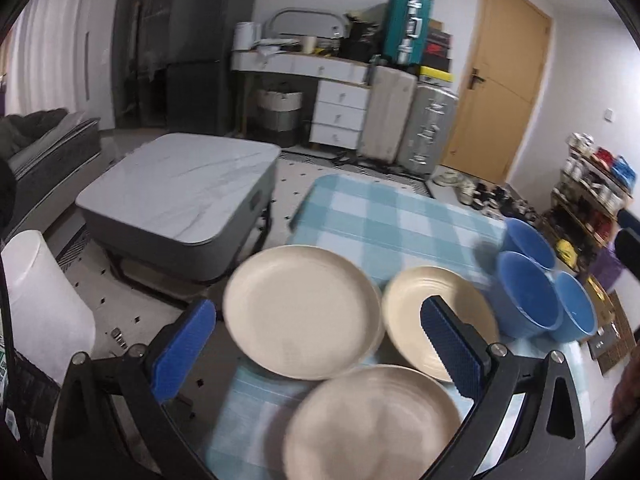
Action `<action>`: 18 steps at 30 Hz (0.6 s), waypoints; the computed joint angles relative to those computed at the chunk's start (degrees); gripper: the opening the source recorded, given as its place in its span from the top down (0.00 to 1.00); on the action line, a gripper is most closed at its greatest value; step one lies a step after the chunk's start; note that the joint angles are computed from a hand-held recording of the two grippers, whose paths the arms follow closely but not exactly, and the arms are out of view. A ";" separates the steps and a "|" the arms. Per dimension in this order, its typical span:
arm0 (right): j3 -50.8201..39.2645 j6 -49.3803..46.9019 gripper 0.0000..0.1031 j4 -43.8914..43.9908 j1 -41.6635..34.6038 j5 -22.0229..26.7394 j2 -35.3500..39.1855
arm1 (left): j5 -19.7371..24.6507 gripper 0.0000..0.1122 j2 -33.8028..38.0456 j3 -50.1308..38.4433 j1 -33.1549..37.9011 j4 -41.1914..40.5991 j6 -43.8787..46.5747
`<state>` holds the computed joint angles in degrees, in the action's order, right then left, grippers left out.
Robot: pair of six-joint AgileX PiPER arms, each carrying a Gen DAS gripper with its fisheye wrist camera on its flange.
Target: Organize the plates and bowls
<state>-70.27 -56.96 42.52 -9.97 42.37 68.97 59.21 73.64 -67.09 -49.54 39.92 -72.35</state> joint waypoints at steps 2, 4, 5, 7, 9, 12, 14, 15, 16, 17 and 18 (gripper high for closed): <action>-3.44 2.86 0.01 -2.87 3.32 -0.05 3.58 | -2.34 0.08 0.22 1.54 4.05 -1.98 1.63; -8.42 6.24 0.01 -5.35 6.42 1.74 8.65 | -5.29 0.08 0.94 2.93 8.46 -4.67 3.86; -11.11 8.89 0.01 -7.30 8.11 2.35 11.41 | -7.41 0.08 1.23 3.83 10.85 -6.10 5.32; -15.90 12.88 0.01 -10.09 10.76 3.61 16.51 | -9.71 0.08 2.47 4.72 14.27 -7.40 7.41; -21.00 16.68 0.01 -12.87 12.82 4.87 22.43 | -11.53 0.08 3.99 5.06 16.95 -8.13 9.22; -30.77 21.22 0.01 -15.99 15.18 10.39 31.78 | -15.40 0.08 6.33 5.40 21.21 -9.83 12.28; -37.25 22.77 0.01 -17.43 16.57 13.58 38.33 | -17.08 0.08 7.88 5.25 23.47 -11.07 13.97; -40.84 23.76 0.01 -18.40 17.10 15.24 41.89 | -18.30 0.08 8.66 5.35 24.63 -11.86 14.89; -45.20 25.25 0.01 -19.54 17.84 17.08 46.07 | -19.21 0.08 9.44 5.26 25.83 -12.93 16.02; -47.26 25.97 0.01 -20.04 18.11 18.39 48.16 | -20.31 0.08 10.16 5.30 27.00 -14.13 17.34; -48.01 26.09 0.01 -19.94 18.07 19.00 49.33 | -21.57 0.08 10.79 5.39 28.12 -15.29 18.80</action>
